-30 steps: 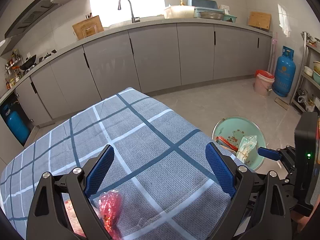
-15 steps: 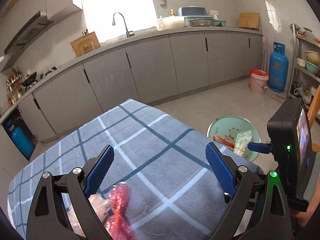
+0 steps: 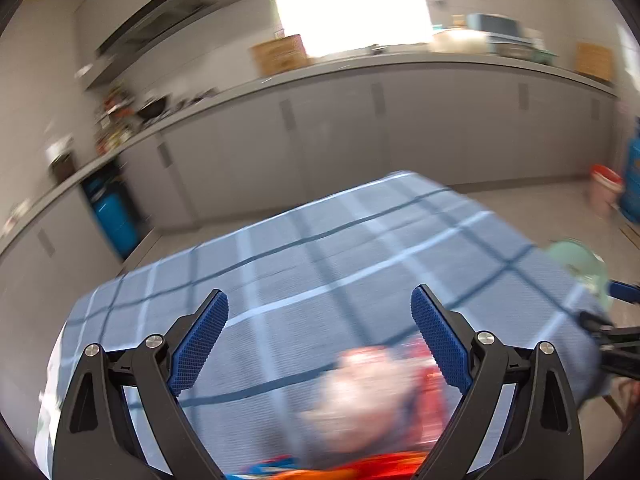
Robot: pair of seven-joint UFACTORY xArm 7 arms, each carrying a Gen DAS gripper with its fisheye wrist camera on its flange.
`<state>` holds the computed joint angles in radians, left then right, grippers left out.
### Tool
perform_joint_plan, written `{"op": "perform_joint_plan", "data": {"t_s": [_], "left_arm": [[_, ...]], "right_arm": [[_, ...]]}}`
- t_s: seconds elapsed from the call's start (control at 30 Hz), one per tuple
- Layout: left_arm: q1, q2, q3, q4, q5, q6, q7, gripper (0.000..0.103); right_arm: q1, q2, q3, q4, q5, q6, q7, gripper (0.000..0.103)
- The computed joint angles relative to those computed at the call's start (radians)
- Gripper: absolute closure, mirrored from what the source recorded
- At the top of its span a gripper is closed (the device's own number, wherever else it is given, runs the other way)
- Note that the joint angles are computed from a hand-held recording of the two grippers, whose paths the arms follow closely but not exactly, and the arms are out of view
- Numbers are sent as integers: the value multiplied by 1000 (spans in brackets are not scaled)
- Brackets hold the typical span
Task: Collect trash
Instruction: 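Move both tools back over the plastic bags on the table, then grasp the clear plastic bag with the left tool while the right tool grasps the red bag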
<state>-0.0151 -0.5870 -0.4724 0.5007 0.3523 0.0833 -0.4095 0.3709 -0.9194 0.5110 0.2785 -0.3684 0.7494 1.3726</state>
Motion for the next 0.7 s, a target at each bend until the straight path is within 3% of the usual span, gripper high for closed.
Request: {"op": "perform_joint_plan", "data": {"t_s": [0.13,0.27,0.4,0.5,0.7], "left_arm": [[-15,15,96,-23,-23,28,32,12],[-12,18,108,-47,-23,50,45,12],[-68,21,144,-69,-42,61,76,12],[-64,20,118,-71,-41,59,64,12],[-128,38,128,-73,-60,67,88,12]], "right_arm": [[-7,24,12,7,-4,-15,18,24],[-18,61,35,26,-23,-38,40,23],[-28,100,55,44,-48,-57,62,19],[-28,121,65,51,-65,-73,80,18],[-27,127,60,46,-85,-100,105,17]]}}
